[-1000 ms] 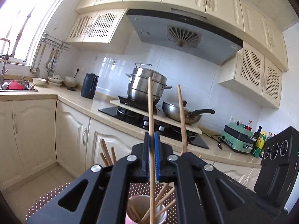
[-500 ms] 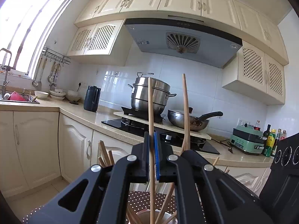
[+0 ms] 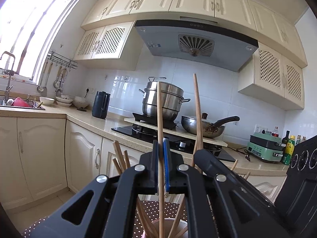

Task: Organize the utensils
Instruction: 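Lower the chopstick into the pink cup with the right gripper, then open the right gripper and pull it back from the cup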

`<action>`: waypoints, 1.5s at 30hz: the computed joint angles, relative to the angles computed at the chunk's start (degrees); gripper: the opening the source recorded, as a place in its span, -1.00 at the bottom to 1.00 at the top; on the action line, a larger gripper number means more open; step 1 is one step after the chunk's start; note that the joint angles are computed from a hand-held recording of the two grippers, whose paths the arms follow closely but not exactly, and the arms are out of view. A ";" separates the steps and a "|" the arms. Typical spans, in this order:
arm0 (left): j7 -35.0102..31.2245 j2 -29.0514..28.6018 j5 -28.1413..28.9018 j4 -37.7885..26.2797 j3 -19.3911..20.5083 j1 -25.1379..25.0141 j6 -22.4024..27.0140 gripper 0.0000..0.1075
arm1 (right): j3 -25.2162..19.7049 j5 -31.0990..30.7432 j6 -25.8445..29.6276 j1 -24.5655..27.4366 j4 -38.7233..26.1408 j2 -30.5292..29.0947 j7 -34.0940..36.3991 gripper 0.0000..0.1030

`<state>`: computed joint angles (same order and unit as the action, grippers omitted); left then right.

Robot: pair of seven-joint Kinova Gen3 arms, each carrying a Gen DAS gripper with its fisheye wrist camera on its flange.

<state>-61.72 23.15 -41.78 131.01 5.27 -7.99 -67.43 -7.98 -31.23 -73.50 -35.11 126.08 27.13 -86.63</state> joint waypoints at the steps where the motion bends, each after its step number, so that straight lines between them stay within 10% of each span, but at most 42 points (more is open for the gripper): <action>1: 0.33 -0.01 -0.42 -0.09 -0.05 -0.13 0.36 -0.91 | 0.02 0.00 0.24 -0.10 0.05 0.04 0.38 -0.89; 31: 4.71 -4.19 -12.82 4.66 -0.98 -5.10 8.81 -0.89 | -1.31 -14.38 10.58 -6.31 3.60 -5.01 5.03 -0.88; 35: 5.58 -4.59 -13.56 5.69 -1.43 -6.35 7.90 -0.42 | -1.03 -14.60 12.28 -6.37 3.14 -5.08 5.18 -0.88; 45: 3.08 -8.58 -10.24 8.63 -2.87 -6.13 11.47 -0.11 | -0.88 -15.36 16.14 -6.20 2.45 -5.76 3.19 -0.84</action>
